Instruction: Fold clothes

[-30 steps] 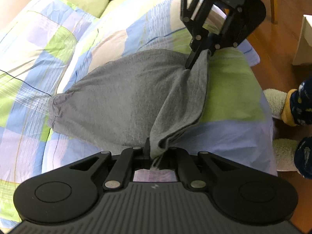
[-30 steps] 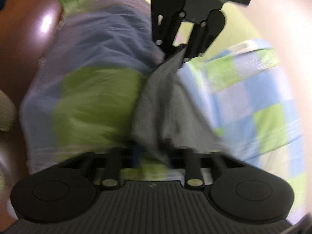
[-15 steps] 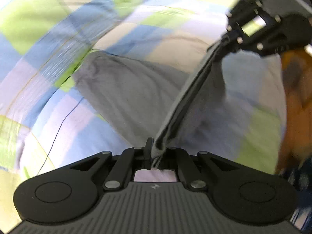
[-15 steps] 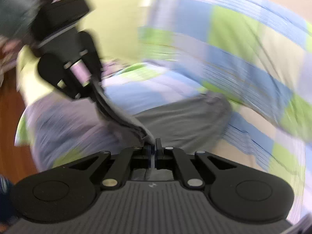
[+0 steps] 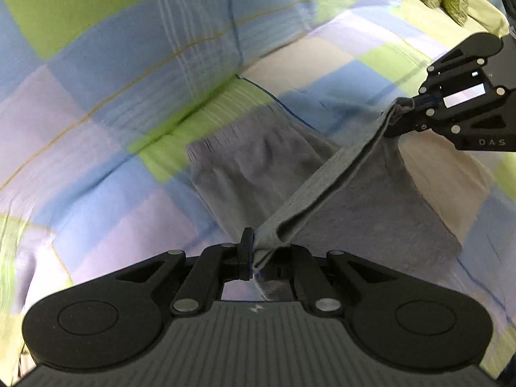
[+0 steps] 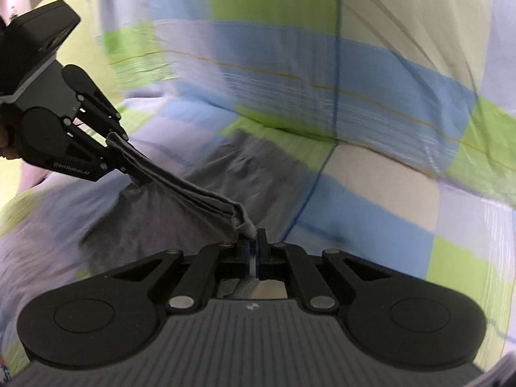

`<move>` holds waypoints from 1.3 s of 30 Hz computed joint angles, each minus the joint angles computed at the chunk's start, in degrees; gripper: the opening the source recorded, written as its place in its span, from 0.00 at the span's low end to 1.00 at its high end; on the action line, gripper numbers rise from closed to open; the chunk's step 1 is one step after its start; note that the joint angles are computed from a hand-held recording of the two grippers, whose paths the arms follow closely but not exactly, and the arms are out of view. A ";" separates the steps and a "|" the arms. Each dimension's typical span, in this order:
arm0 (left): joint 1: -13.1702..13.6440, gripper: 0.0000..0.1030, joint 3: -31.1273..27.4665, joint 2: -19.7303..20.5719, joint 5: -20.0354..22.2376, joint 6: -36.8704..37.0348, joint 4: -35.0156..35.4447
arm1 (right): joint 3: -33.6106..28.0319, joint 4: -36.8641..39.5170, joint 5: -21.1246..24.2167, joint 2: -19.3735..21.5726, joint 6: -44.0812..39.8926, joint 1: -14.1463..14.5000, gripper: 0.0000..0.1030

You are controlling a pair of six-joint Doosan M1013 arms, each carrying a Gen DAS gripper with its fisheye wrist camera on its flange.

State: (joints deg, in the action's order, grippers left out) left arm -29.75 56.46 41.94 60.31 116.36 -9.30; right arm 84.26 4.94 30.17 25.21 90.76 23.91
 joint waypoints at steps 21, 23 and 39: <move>0.30 0.01 -6.13 4.80 4.10 3.31 2.52 | -8.89 8.56 7.37 7.65 -3.05 -4.67 0.45; 0.30 0.01 -4.96 3.86 4.50 7.94 1.12 | -9.31 3.47 8.03 7.76 -0.61 -3.99 0.55; -0.62 0.04 -3.98 3.17 -1.18 8.62 -1.15 | -11.00 -12.70 15.68 6.69 5.97 -0.91 0.20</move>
State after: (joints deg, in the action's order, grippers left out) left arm -30.37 52.49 45.11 59.13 124.98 -10.45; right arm 73.26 -7.76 45.86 31.90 96.74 23.00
